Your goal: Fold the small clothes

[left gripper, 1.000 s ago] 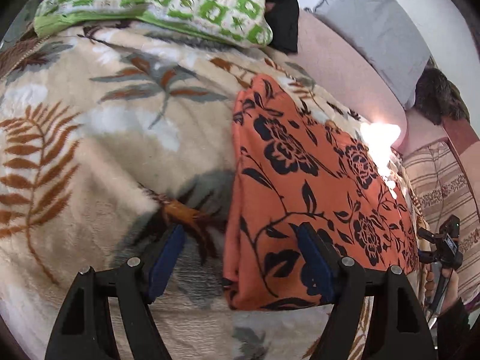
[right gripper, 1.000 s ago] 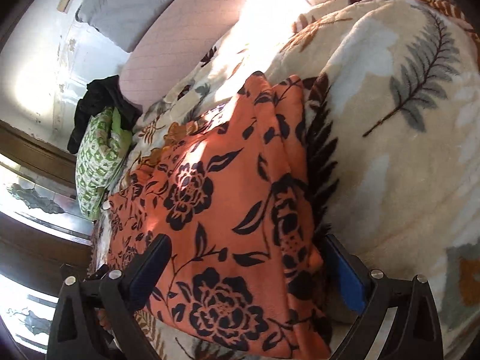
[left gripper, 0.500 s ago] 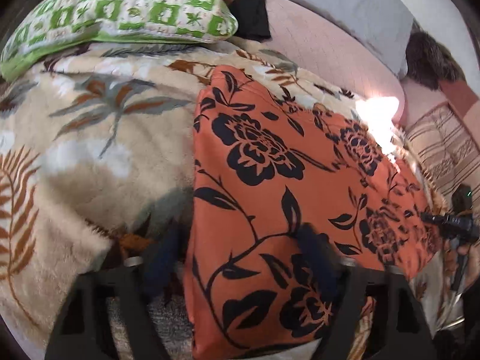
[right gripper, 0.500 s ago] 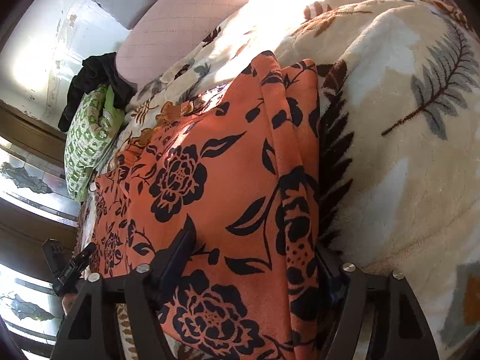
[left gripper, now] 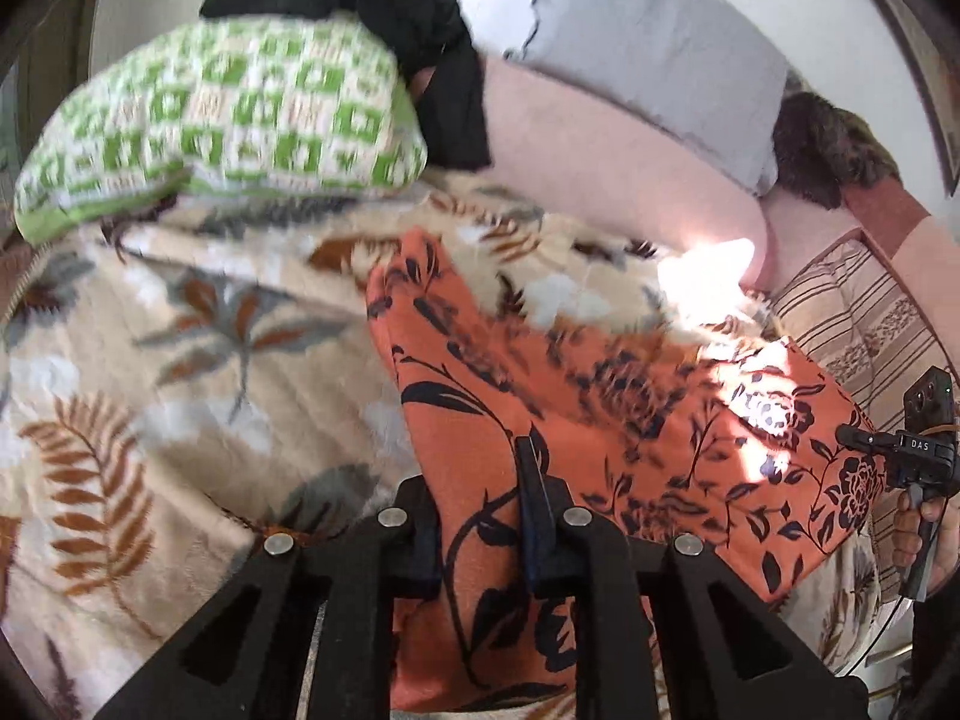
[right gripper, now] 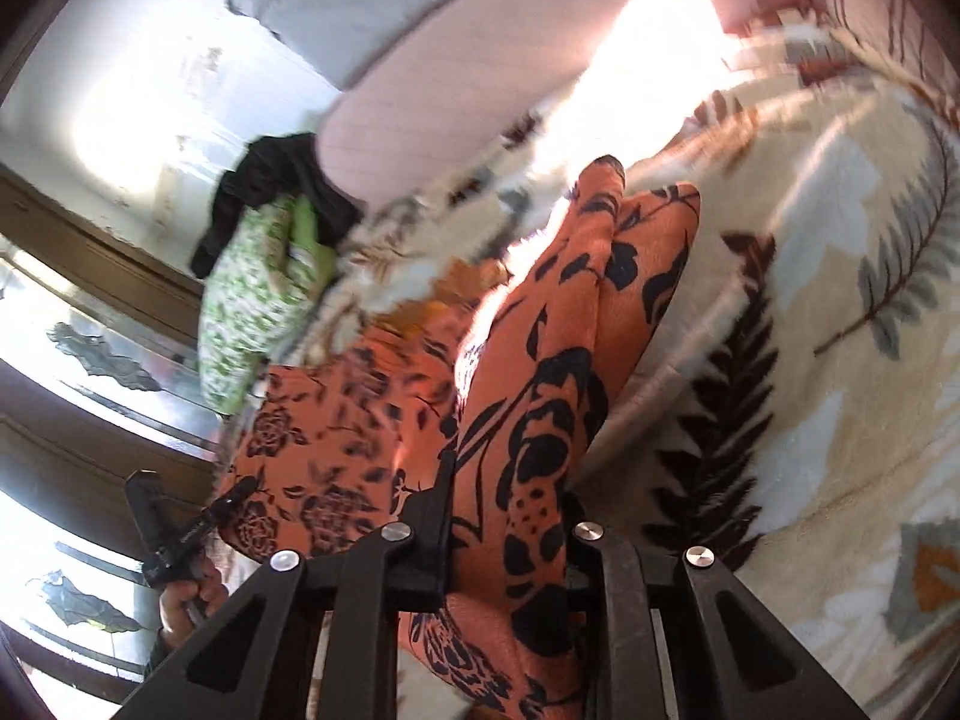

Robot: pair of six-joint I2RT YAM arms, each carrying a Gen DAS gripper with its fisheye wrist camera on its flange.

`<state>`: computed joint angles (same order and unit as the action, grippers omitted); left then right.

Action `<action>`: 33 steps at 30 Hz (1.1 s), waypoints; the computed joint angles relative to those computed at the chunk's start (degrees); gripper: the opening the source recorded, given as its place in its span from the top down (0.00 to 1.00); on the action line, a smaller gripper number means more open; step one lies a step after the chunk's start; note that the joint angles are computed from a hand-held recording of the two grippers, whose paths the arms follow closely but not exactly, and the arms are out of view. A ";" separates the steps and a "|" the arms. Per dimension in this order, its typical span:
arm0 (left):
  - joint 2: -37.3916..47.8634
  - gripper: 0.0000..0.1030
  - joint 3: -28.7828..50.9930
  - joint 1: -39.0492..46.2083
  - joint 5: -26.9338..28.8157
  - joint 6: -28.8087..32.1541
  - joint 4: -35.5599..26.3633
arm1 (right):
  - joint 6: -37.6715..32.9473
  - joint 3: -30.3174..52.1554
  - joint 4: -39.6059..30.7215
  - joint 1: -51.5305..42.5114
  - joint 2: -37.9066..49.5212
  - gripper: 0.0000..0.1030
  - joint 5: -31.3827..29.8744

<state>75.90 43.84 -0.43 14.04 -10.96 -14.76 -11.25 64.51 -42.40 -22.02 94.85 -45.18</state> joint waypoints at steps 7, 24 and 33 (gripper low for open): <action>-29.09 0.82 -10.17 2.65 2.62 2.56 -17.24 | -16.07 -6.86 -18.85 -9.56 -13.82 0.80 -3.53; -21.10 0.35 -16.40 15.47 5.31 10.33 -10.41 | -21.21 -18.04 -9.65 -22.36 -13.61 0.26 2.17; -6.63 0.35 -18.05 12.24 2.15 8.29 4.08 | -7.99 -20.26 11.50 -1.87 -11.78 0.53 20.24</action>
